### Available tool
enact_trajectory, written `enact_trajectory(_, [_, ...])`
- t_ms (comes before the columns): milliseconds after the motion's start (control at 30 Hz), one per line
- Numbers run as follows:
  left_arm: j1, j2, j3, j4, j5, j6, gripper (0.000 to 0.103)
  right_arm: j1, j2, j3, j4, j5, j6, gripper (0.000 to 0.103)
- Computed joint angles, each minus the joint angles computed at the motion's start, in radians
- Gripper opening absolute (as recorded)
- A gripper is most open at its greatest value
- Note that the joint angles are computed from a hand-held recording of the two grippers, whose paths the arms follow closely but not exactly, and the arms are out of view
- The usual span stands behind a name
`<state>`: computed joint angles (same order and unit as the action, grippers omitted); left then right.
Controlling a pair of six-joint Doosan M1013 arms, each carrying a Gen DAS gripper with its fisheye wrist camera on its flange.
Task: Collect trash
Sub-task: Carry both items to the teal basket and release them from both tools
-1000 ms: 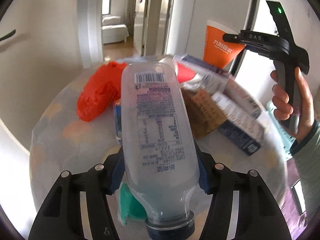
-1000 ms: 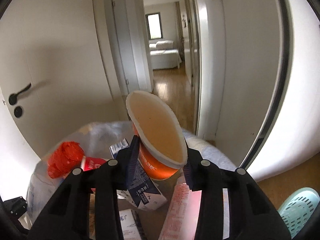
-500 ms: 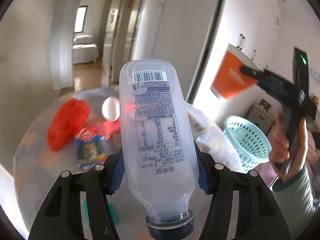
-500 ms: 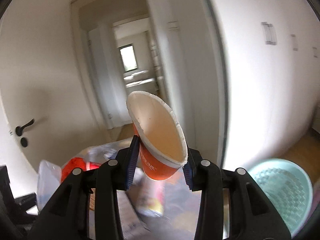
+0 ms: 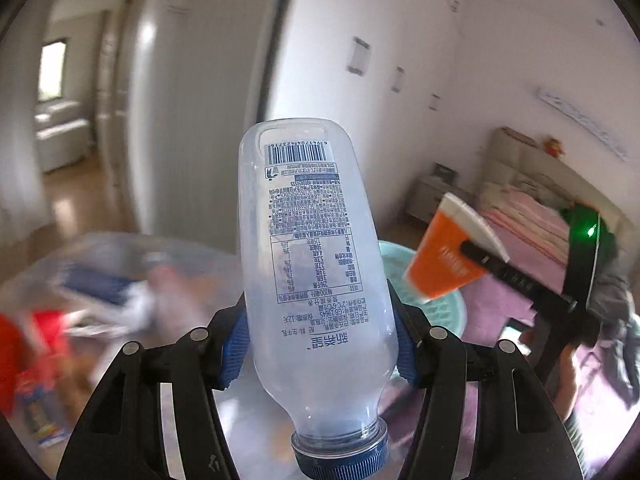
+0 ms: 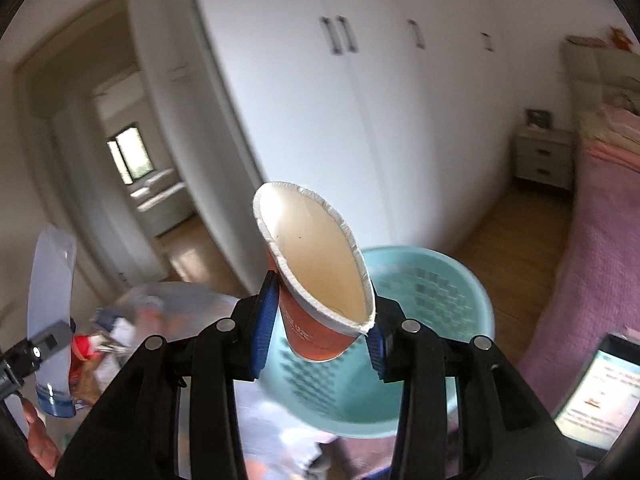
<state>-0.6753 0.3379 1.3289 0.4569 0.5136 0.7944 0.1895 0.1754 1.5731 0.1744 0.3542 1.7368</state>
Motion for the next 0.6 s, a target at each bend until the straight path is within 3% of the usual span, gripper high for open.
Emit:
enact_trajectory(100, [0.019, 0.081, -0.091, -0.302, -0.005, 0.269, 0.057, -0.002, 0.007, 0.001, -0.205, 0.066, 0.22, 0.036])
enact_trajectory(233, [0.023, 0.194, -0.22, -0.502, 0.066, 0.441, 0.057, -0.031, 0.012, 0.014, -0.213, 0.109, 0.26, 0.037])
enact_trajectory(533, [0.013, 0.291, -0.337, -0.561, 0.172, 0.48, 0.058, -0.043, 0.047, -0.008, -0.207, 0.174, 0.268, 0.041])
enact_trajectory(600, [0.008, 0.303, -0.357, -0.552, 0.201, 0.467, 0.07, -0.039, 0.052, -0.014, -0.194, 0.19, 0.263, 0.042])
